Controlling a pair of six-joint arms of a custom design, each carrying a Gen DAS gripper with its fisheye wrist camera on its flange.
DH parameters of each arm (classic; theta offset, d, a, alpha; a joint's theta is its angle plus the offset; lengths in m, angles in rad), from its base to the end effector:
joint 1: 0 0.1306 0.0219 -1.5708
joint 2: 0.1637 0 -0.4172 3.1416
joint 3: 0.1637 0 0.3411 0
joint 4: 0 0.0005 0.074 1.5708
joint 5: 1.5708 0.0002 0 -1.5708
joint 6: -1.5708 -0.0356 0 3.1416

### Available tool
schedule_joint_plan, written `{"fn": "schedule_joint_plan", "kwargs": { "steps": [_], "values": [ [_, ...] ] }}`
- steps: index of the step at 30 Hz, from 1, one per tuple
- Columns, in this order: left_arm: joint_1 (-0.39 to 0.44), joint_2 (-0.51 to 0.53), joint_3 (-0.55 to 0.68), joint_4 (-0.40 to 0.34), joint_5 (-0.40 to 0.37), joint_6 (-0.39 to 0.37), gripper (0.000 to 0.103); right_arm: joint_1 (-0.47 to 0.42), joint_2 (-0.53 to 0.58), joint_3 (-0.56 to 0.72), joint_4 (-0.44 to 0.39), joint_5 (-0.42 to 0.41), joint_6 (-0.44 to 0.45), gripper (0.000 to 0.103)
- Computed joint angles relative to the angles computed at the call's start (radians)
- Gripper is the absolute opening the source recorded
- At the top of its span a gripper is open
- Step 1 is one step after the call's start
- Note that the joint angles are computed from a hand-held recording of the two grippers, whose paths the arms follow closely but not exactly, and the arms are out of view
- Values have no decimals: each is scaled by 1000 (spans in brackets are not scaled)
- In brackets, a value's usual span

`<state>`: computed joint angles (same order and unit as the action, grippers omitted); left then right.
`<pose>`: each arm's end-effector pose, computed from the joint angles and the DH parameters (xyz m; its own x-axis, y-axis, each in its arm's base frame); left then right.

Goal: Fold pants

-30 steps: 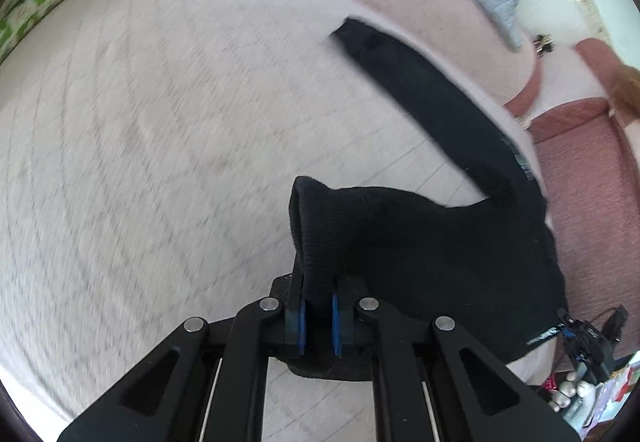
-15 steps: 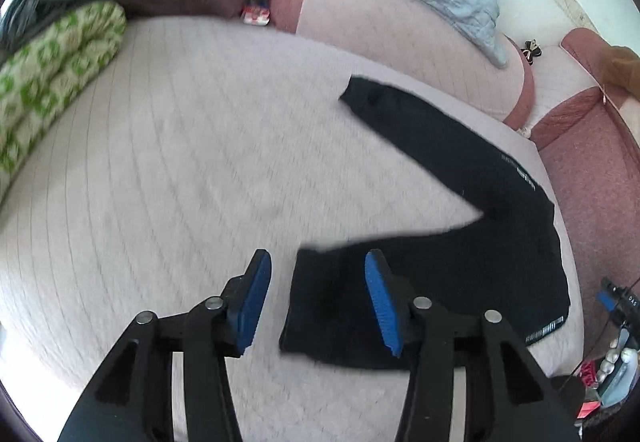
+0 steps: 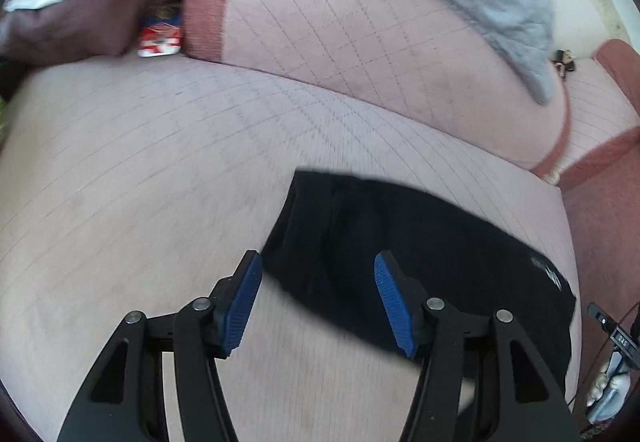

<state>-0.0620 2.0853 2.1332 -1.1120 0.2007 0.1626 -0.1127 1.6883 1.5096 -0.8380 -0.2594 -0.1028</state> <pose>0.6753 -0.0495 0.3765 -0.8866 -0.1039 -0.4507 0.0139 0.9680 -0.2506 0.5278 -0.0511 0.3785 -0.8431 0.1953 -0.5010 0.0615 0.9606 0.2710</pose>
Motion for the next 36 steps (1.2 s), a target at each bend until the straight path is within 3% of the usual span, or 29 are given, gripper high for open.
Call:
{"fn": "schedule_joint_plan", "kwargs": {
  "steps": [5,6,7,9,11,12,13,14,15,16,17,18,23,26,33,36],
  "values": [
    [0,273,405,-220,68,4,59,19,199,239,-114,-21,68,64],
    [-5,297,441,-221,52,-9,65,25,233,281,-137,-25,82,64],
    [-12,323,490,-231,55,-30,80,31,262,314,-156,-23,99,64],
    [-26,403,649,-320,67,-65,96,49,324,385,-202,-7,136,64],
    [-54,425,689,-340,3,-110,97,73,371,432,-238,25,161,66],
    [-68,400,633,-309,-20,-152,89,83,371,424,-217,42,170,67],
    [-82,355,536,-246,-63,-181,61,89,362,404,-184,38,180,67],
    [-95,311,446,-180,-108,-212,48,94,361,401,-178,11,186,58],
    [-92,287,406,-162,-47,-235,15,99,359,397,-175,6,191,37],
    [-84,288,416,-186,21,-225,12,107,353,389,-170,19,199,33],
    [-82,269,390,-177,45,-208,12,112,344,379,-166,29,202,18],
    [-87,223,314,-119,15,-212,12,114,336,372,-168,37,200,8],
    [-95,15,19,58,0,-207,12,130,225,260,-113,57,177,6],
    [-88,-107,-118,125,2,-213,12,154,132,172,-93,96,181,6],
    [-47,-471,-577,321,41,-252,13,193,-166,-128,-45,120,218,5],
    [-46,-612,-773,379,7,-292,18,215,-277,-258,-51,103,222,5]
  ]
}}
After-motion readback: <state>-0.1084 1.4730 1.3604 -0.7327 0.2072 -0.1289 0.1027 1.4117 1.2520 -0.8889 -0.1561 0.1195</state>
